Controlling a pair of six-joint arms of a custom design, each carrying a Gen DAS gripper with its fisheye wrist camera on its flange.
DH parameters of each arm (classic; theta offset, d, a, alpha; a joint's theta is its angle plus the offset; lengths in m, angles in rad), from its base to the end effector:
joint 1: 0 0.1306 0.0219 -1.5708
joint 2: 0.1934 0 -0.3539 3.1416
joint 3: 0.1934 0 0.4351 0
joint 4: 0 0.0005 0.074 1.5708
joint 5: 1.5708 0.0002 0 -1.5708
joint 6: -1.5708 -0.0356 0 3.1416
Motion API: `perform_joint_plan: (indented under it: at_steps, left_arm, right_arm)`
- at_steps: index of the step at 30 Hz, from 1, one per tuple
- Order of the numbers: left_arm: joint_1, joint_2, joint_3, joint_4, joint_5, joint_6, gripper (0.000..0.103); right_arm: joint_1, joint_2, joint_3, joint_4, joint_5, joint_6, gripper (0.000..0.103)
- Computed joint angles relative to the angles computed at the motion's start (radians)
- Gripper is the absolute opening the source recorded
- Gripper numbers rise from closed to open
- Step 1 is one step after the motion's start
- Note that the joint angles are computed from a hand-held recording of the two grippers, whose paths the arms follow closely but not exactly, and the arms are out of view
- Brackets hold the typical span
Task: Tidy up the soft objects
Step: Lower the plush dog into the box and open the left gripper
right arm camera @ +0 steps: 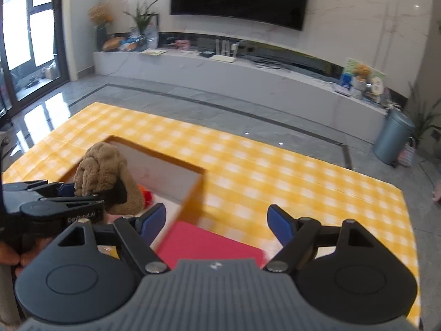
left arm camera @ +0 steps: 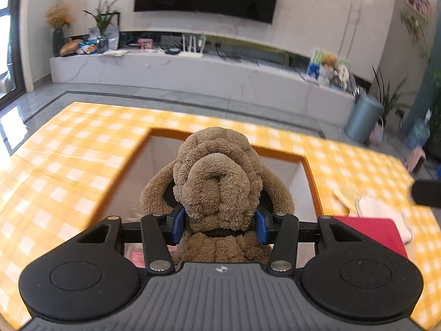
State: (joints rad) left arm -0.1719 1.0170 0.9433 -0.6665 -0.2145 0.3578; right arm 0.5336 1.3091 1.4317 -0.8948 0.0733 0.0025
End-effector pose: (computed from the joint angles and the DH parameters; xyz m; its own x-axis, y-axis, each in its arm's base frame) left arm 0.4064 -0.0634 0.3562 -0.6267 -0.2385 -0.7418 -0.2212 0.9673 -0.1241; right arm 0.4389 0.2557 0.4603 -0.5996 -0.3571 -0.7162 -0.4636 0.8845 -0.0529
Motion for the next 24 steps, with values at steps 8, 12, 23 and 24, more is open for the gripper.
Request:
perform_joint_plan:
  at_steps: [8, 12, 23, 24]
  left_arm:
    - [-0.043, 0.092, 0.048, -0.077, -0.07, -0.003, 0.056]
    - [-0.04, 0.101, 0.06, -0.111, -0.044, 0.017, 0.056]
    - [-0.036, 0.133, 0.077, -0.105, -0.021, 0.01, 0.06]
    - [-0.034, 0.142, 0.086, -0.119, -0.013, 0.01, 0.061]
  right_arm:
    - [-0.112, -0.045, -0.061, 0.021, 0.054, 0.07, 0.08]
    - [-0.162, -0.035, -0.081, 0.02, 0.009, 0.053, 0.08]
    - [-0.235, -0.021, -0.162, 0.059, -0.043, 0.013, 0.08]
    - [-0.242, -0.016, -0.164, 0.057, -0.047, 0.0, 0.08]
